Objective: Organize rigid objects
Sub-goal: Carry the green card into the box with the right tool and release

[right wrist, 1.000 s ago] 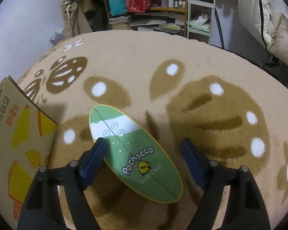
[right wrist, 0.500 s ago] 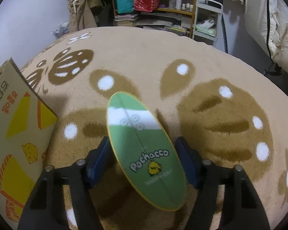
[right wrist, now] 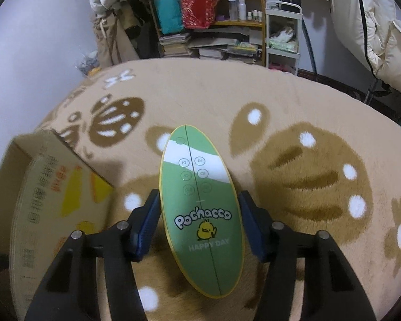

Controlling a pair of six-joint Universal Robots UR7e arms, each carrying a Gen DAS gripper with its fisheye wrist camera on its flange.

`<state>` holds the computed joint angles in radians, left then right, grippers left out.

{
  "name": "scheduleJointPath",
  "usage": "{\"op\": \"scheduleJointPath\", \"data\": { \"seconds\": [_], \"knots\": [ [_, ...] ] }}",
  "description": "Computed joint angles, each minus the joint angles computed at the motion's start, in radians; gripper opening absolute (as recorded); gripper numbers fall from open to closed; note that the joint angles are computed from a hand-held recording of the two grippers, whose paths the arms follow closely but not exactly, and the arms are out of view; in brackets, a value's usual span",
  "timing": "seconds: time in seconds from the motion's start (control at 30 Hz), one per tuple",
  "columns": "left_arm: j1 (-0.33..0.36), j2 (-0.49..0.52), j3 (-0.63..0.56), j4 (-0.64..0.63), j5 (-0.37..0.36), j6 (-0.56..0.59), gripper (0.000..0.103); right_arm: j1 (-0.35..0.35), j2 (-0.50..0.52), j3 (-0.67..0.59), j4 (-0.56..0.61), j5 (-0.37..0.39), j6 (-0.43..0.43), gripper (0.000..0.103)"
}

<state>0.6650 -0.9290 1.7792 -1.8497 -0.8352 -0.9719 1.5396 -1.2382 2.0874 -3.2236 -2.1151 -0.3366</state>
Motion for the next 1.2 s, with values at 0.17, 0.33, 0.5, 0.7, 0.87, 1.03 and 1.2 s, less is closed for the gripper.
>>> {"op": "scheduleJointPath", "data": {
  "seconds": [0.17,0.33,0.5,0.7,0.87,1.03,1.2],
  "knots": [
    [-0.002,0.002,0.000,-0.001,-0.002,-0.003,0.012,0.037,-0.057,0.002,0.034,0.066,0.014,0.062],
    [-0.003,0.002,0.000,0.001,-0.001,-0.004,0.012,0.087,-0.092,-0.012,0.076,0.078,0.013,0.062],
    [-0.005,0.004,-0.003,0.008,-0.001,-0.007,0.012,0.139,-0.098,-0.024,0.123,0.086,0.016,0.062],
    [-0.004,0.005,-0.005,0.010,0.001,-0.007,0.012,0.185,-0.062,-0.030,0.156,0.127,-0.010,0.062],
    [-0.004,0.005,-0.005,0.009,0.000,-0.007,0.012,0.223,-0.026,-0.025,0.180,0.140,-0.043,0.062],
    [-0.002,0.003,-0.005,0.003,-0.003,-0.005,0.012,0.233,0.001,-0.020,0.234,0.129,-0.075,0.062],
    [0.000,0.002,-0.002,-0.005,-0.005,-0.004,0.012,0.241,-0.001,-0.019,0.299,0.118,-0.104,0.062]
  ]
}}
